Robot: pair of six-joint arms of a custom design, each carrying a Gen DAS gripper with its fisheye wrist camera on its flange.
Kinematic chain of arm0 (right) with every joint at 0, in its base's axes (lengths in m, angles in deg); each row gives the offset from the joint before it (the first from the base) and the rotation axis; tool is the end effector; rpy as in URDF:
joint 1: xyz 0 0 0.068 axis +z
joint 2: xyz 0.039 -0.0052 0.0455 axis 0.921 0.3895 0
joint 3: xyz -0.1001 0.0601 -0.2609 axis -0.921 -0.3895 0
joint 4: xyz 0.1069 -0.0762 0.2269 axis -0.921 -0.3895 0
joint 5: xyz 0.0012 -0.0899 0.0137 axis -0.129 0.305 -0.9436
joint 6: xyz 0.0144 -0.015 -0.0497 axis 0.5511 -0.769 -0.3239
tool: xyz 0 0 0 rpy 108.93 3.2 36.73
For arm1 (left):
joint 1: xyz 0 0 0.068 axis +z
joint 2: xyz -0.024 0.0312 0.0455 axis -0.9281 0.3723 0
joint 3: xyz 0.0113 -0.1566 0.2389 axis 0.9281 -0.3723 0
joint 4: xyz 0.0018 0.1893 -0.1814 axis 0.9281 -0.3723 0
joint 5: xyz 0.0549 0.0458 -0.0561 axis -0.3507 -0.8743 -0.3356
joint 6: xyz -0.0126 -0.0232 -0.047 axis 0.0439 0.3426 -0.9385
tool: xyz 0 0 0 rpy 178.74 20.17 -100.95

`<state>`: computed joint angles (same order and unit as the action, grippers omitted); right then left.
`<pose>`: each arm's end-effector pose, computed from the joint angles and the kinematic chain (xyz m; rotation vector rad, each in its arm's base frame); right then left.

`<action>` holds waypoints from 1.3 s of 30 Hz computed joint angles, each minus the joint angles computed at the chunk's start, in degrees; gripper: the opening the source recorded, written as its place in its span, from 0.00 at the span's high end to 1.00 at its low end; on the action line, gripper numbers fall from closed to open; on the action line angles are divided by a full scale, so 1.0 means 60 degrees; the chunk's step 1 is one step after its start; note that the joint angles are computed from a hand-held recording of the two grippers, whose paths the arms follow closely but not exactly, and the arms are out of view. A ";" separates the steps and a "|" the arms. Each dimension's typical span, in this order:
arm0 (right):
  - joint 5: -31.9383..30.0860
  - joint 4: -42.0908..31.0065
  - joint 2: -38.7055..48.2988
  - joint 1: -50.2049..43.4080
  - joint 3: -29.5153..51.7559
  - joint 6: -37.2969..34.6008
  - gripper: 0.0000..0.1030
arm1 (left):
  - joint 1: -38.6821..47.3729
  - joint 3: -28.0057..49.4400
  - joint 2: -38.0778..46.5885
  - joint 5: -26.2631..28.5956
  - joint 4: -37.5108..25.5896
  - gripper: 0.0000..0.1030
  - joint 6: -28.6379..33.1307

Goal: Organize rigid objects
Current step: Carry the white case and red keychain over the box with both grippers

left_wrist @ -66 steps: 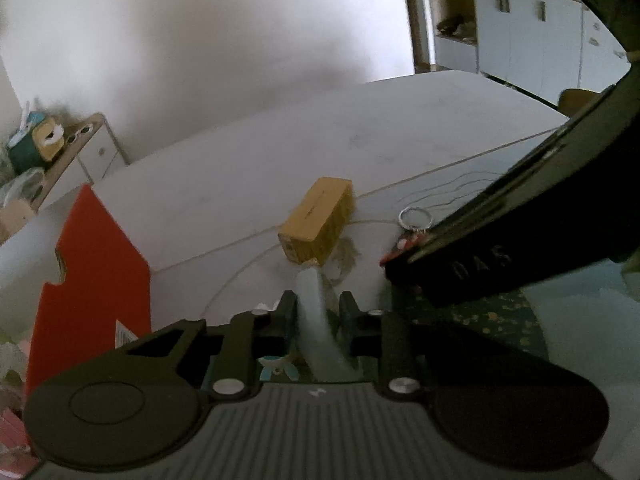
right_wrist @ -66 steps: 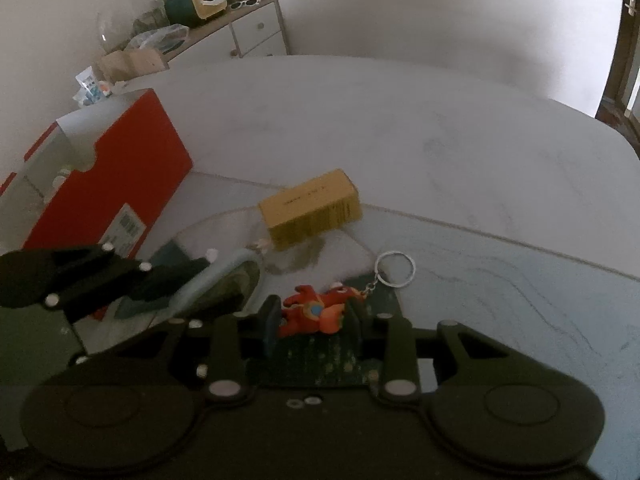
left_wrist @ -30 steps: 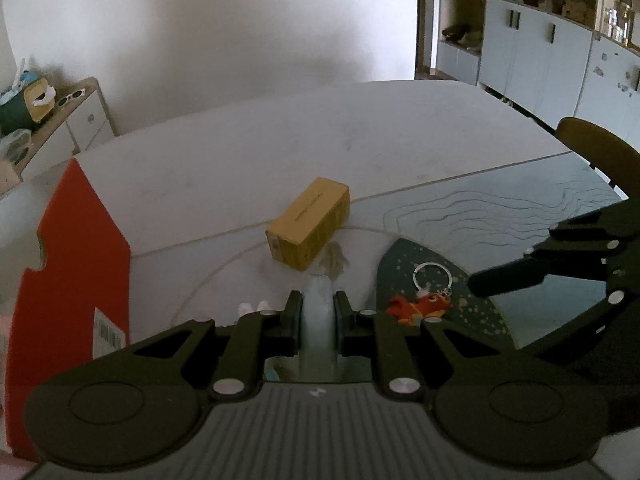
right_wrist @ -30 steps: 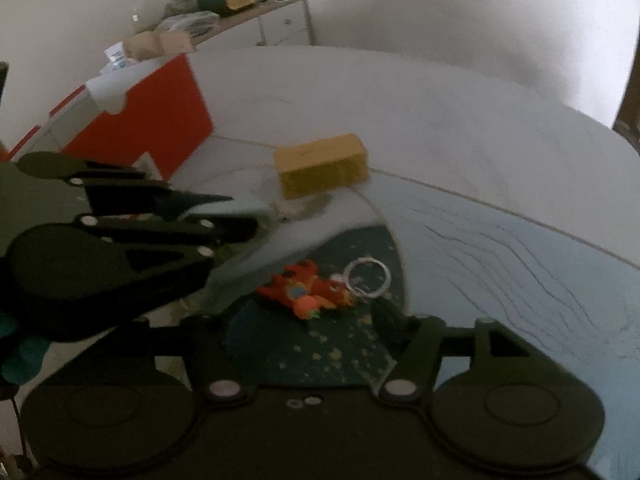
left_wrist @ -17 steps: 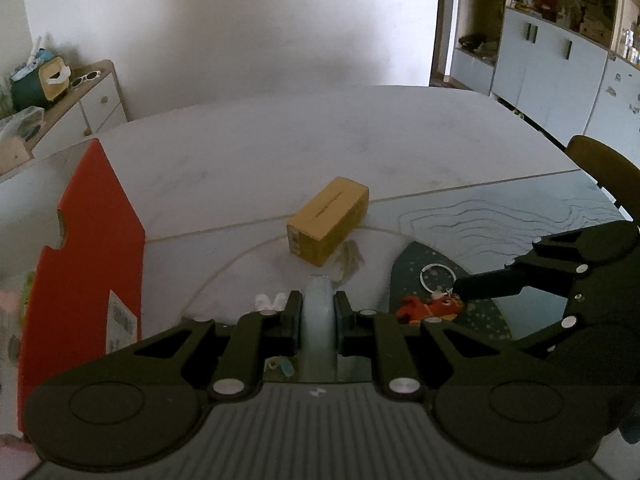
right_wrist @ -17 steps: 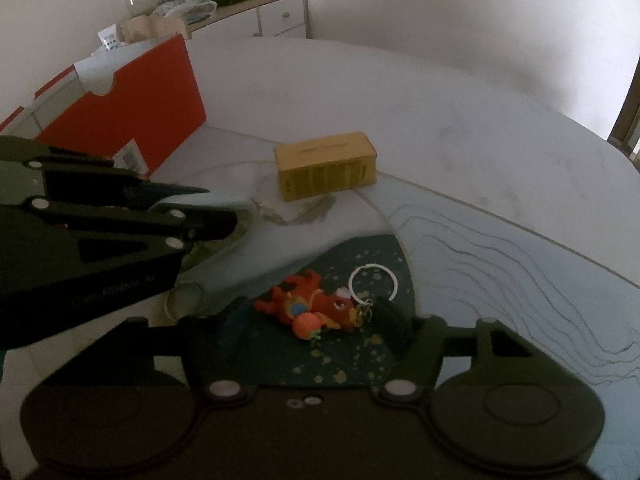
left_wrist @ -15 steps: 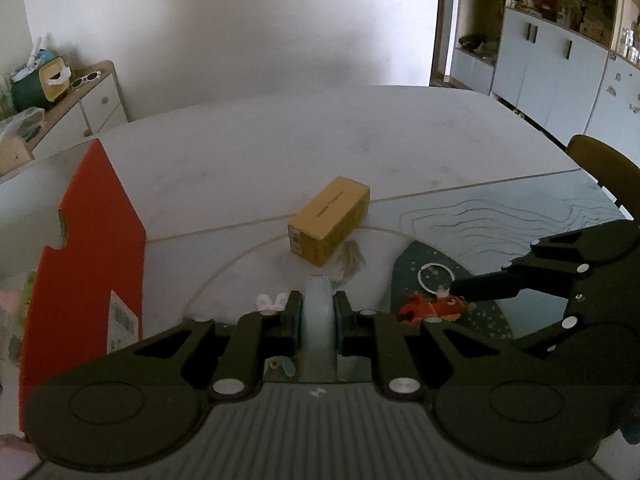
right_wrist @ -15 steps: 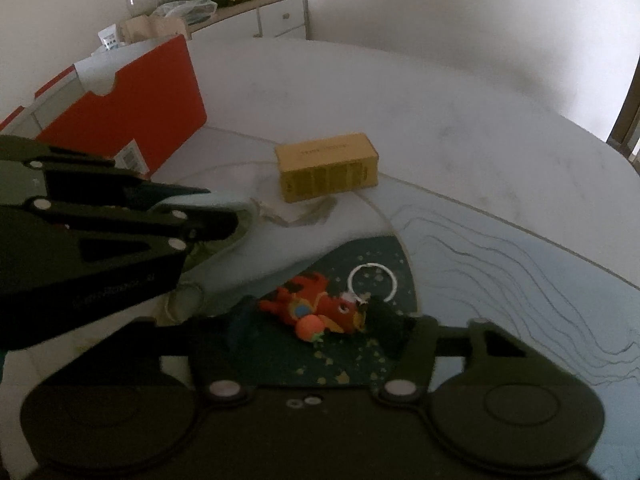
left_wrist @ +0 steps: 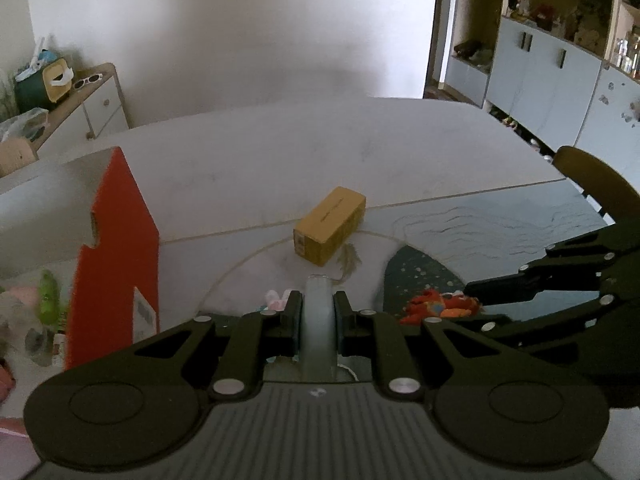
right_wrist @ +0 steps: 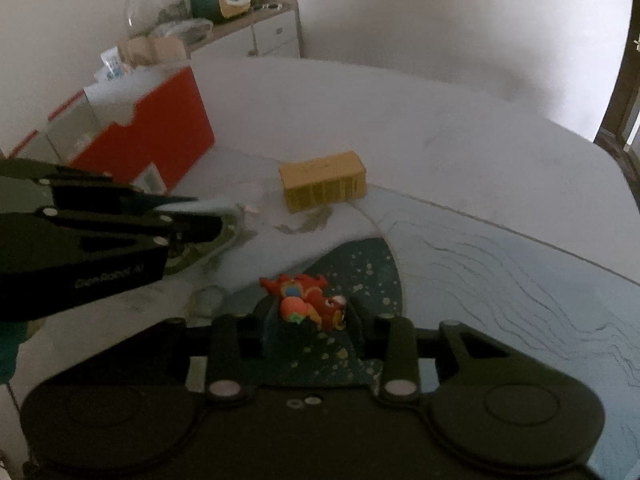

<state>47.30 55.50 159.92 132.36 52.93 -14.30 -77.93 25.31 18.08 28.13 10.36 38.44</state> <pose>0.1179 0.2069 0.1203 0.1925 2.4450 0.0719 0.2167 -0.0516 0.1417 0.9440 2.2324 -0.3589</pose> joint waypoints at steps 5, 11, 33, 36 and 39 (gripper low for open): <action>0.0595 -0.1376 -0.0581 0.0717 0.0525 0.0887 0.66 | 0.0591 0.0295 -0.0765 0.0745 -0.1160 0.84 0.0351; 0.1223 -0.3154 -0.0853 0.1288 0.1708 0.1629 0.66 | 0.1719 0.0970 -0.1368 0.1816 -0.2601 0.84 0.1197; 0.1488 -0.3700 0.2830 0.0069 0.7860 -0.1317 0.66 | 0.5854 0.6099 0.2192 0.4227 -0.5992 0.84 0.4787; 0.1399 -0.3732 0.3437 -0.0101 0.8685 -0.1612 0.66 | 0.6095 0.6934 0.2925 0.4265 -0.6176 0.84 0.4908; 0.1233 -0.3745 0.4068 -0.0312 0.9507 -0.1876 0.66 | 0.6241 0.7739 0.3673 0.4224 -0.6260 0.84 0.4869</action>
<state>54.70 33.03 184.33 130.49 109.97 -25.56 -40.48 71.74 40.12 53.47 -27.20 67.65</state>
